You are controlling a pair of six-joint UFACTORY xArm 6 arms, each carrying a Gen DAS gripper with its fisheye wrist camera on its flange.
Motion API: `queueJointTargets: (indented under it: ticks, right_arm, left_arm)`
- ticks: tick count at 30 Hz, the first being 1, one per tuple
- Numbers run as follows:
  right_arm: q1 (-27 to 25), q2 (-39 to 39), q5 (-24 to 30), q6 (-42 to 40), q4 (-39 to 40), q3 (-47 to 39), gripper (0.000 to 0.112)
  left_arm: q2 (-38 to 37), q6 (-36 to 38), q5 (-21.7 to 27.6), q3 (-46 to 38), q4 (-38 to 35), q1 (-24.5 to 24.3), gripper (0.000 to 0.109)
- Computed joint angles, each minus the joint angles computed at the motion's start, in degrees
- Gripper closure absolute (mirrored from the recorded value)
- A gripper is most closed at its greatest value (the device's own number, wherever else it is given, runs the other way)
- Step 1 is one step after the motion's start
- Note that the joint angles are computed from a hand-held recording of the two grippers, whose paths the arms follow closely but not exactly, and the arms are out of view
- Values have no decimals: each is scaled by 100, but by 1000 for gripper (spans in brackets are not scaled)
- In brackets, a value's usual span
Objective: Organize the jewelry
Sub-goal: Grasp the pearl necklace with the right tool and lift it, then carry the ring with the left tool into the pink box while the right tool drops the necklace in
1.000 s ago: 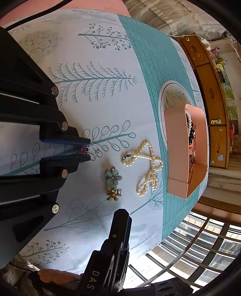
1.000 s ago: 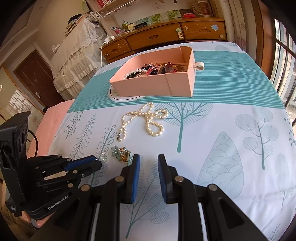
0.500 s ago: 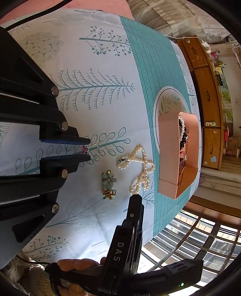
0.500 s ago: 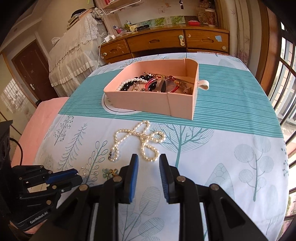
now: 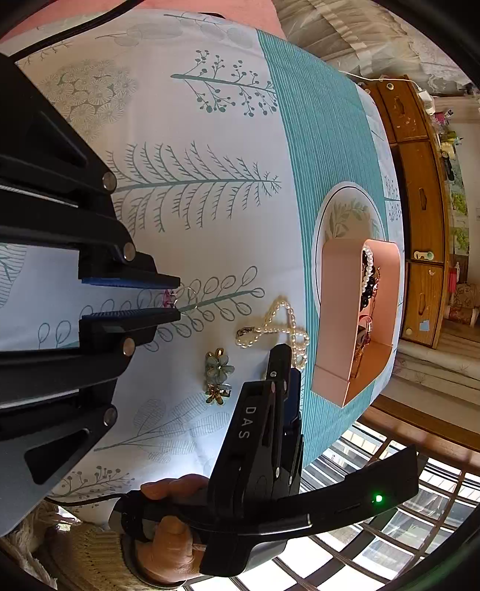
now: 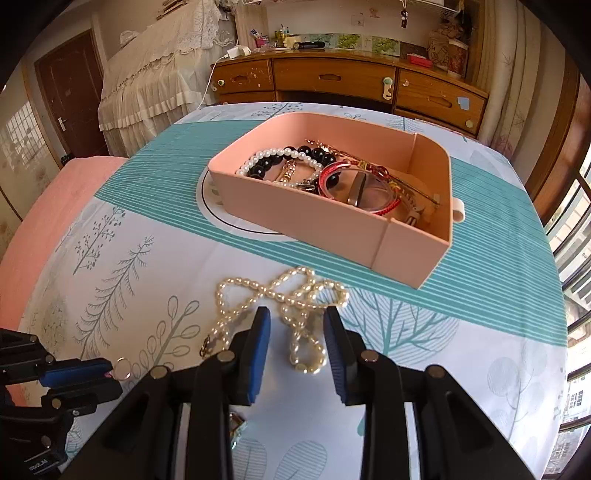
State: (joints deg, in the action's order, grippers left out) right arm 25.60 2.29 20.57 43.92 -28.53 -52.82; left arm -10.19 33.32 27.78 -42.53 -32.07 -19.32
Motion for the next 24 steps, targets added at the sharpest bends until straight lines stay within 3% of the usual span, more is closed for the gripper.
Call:
queueJointTargets:
  ticks: [2,7,15,24]
  right_arm:
    - [48,50,289,186,-362,-138,105]
    - [-19,-54,92,-350,521,-1,107]
    - [-16,-891,-594,-1102,1770,394,107]
    - [12,-1310,-679,-431,737,-150,107]
  left_arm:
    - [-33,74,27,13,-88,16,101]
    - [-113,115,39,23,-167,76,101]
    - [-205,255,107,-58,-354,201,101]
    - [-278,292,120,-40,-385,206,101]
